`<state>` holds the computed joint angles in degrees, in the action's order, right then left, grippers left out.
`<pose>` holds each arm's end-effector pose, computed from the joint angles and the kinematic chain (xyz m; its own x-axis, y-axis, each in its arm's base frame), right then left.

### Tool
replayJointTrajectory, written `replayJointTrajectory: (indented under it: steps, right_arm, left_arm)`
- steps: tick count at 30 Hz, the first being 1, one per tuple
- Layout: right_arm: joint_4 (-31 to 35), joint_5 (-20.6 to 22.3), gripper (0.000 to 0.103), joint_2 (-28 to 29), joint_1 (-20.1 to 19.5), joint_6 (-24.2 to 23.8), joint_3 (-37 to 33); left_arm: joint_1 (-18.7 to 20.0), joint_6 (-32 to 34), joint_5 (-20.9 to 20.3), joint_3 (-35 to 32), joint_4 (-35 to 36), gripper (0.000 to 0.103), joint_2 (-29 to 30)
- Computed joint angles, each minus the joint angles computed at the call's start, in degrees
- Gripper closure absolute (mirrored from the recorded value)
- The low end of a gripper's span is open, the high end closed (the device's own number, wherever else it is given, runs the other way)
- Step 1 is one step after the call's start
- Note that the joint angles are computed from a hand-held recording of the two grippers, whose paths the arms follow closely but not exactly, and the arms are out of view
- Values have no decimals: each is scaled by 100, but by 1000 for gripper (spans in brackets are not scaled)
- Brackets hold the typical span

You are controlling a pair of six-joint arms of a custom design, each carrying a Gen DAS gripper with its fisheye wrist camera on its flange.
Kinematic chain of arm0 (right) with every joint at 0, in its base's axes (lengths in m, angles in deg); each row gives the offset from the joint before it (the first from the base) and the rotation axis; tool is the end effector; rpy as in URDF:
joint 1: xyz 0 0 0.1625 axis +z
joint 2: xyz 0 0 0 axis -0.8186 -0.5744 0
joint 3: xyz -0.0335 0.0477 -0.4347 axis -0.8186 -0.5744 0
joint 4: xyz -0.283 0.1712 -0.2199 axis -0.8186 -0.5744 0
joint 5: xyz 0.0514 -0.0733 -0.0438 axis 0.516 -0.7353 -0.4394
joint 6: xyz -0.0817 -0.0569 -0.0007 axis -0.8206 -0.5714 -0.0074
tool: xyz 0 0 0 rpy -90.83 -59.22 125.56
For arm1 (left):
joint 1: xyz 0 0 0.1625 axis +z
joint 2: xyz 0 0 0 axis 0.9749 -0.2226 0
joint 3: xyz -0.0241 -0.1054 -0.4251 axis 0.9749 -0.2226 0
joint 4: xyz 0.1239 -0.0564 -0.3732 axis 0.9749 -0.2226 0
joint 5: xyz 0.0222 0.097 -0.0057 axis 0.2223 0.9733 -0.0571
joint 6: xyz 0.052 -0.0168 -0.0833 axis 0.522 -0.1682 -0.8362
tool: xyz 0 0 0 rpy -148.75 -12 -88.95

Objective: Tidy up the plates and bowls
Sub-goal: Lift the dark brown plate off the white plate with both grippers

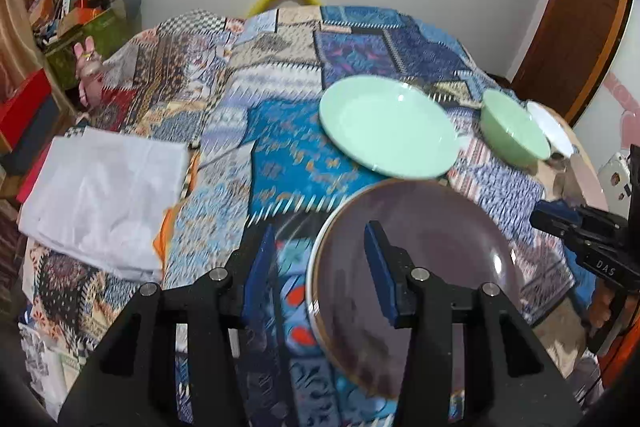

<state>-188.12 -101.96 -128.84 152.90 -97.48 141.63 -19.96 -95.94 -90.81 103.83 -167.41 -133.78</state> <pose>0.2061 -0.6547 0.1446 -0.6602 -0.6488 0.3783 -0.7364 0.6583 -0.1560 -0.1193 -0.5835 0.2081 -0.7729 -0.2452 -0.5853 0.2318 0.7494 -0.6202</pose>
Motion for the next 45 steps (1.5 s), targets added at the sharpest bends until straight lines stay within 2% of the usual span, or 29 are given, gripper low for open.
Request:
replayJointTrajectory:
  steps: [2, 4, 9, 16, 18, 22, 25, 30, 45]
  right_arm:
    - [-11, -23, 76, 24, 31, -90, 65]
    - [-67, -60, 73, 54, 49, -125, 127]
    - [63, -222, 73, 196, 46, 32, 34]
    - [129, -278, 74, 286, 65, 112, -23]
    - [144, -272, 79, 304, 66, 95, -18]
    - [-47, -298, 82, 319, 75, 58, 49]
    - [95, -186, 83, 290, 58, 58, 41]
    - [-72, -259, 83, 306, 94, -112, 118]
    - [342, -69, 83, 240, 67, 20, 117]
  left_arm:
    - [11, -132, -60, 96, 105, 57, -46]
    - [30, -217, -163, 213, 102, 57, -67]
    - [99, -352, -418, 390, -9, 58, -64]
    - [254, -348, -883, 517, -272, 86, -81]
    - [248, -305, -879, 548, -362, 86, -61]
    - [228, -315, -880, 600, -422, 88, -64]
    - [238, -361, -898, 640, -401, 88, -100]
    - [227, -419, -954, 729, -465, 88, -155]
    - [141, -500, -747, 899, -483, 88, -308]
